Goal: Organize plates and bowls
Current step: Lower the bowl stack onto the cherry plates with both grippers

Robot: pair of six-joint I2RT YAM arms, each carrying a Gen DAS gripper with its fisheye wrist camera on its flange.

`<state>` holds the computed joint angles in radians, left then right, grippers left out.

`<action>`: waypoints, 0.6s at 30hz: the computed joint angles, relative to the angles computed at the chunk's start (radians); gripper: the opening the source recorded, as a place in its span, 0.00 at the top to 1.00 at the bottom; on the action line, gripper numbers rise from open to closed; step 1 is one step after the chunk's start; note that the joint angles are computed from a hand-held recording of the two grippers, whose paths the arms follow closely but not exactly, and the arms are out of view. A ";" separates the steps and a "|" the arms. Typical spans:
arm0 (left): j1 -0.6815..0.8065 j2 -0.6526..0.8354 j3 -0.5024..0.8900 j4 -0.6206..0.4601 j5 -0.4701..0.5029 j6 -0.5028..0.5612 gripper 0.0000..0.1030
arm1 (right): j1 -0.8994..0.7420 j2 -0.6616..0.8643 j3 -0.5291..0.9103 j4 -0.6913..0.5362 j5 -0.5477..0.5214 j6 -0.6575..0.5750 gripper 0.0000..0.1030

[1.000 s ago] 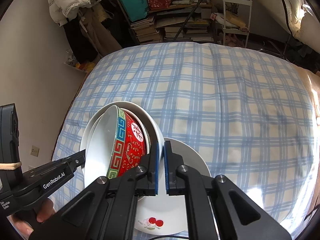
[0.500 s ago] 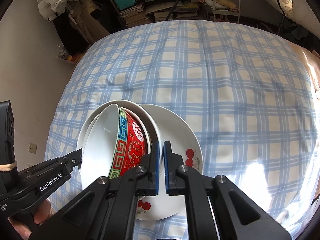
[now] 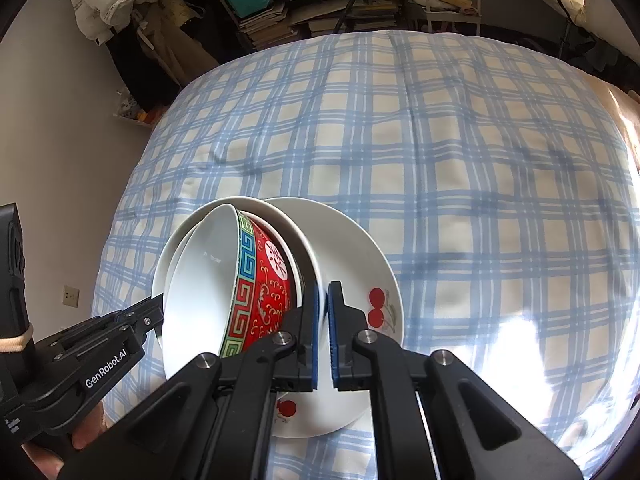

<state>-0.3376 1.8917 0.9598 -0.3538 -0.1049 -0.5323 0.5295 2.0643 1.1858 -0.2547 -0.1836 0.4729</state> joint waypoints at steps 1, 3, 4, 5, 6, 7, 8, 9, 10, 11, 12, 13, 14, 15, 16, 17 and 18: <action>0.000 0.001 0.000 0.001 -0.003 0.001 0.96 | 0.000 0.000 0.001 -0.002 -0.001 0.000 0.92; 0.004 -0.001 -0.002 0.003 0.002 0.004 0.94 | -0.003 0.000 0.005 -0.009 -0.006 -0.003 0.92; 0.003 -0.003 -0.004 0.004 0.004 0.002 0.93 | -0.004 0.001 0.008 -0.016 -0.008 -0.005 0.92; 0.006 -0.007 -0.009 0.009 0.009 0.004 0.92 | -0.005 0.002 0.012 -0.022 -0.012 -0.006 0.92; 0.009 -0.011 -0.013 0.012 0.013 0.005 0.91 | -0.007 0.004 0.016 -0.027 -0.017 -0.006 0.92; 0.012 -0.015 -0.017 0.013 0.015 0.003 0.89 | -0.011 0.005 0.018 -0.033 -0.026 -0.004 0.92; 0.012 -0.020 -0.020 0.013 0.012 0.003 0.88 | -0.014 0.005 0.018 -0.036 -0.035 -0.001 0.92; 0.012 -0.025 -0.020 0.009 0.008 0.004 0.85 | -0.018 0.004 0.017 -0.040 -0.042 0.001 0.92; 0.014 -0.033 -0.026 0.009 0.006 0.006 0.84 | -0.020 0.000 0.013 -0.040 -0.049 0.004 0.92; 0.017 -0.043 -0.033 0.011 0.008 0.007 0.83 | -0.023 -0.015 -0.005 -0.024 -0.048 0.009 0.92; 0.018 -0.051 -0.037 0.010 0.008 0.007 0.82 | -0.023 -0.034 -0.022 -0.011 -0.043 0.010 0.92; 0.016 -0.060 -0.041 0.007 0.004 0.004 0.82 | -0.025 -0.053 -0.036 -0.003 -0.037 0.008 0.92; 0.012 -0.070 -0.046 0.005 -0.004 0.005 0.82 | -0.028 -0.072 -0.049 0.003 -0.032 0.006 0.92; 0.006 -0.078 -0.049 0.001 -0.018 0.006 0.80 | -0.031 -0.091 -0.062 0.010 -0.031 0.004 0.91; 0.000 -0.088 -0.052 -0.003 -0.030 0.006 0.80 | -0.034 -0.105 -0.071 0.010 -0.030 0.002 0.91; -0.004 -0.100 -0.057 -0.007 -0.040 0.004 0.79 | -0.037 -0.119 -0.080 0.009 -0.029 -0.003 0.91; -0.010 -0.110 -0.060 -0.016 -0.055 0.000 0.79 | -0.038 -0.132 -0.089 0.006 -0.026 -0.008 0.91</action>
<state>-0.3474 1.7818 0.9001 -0.3694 -0.1597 -0.5328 0.4918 1.9320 1.0972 -0.2485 -0.2095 0.4649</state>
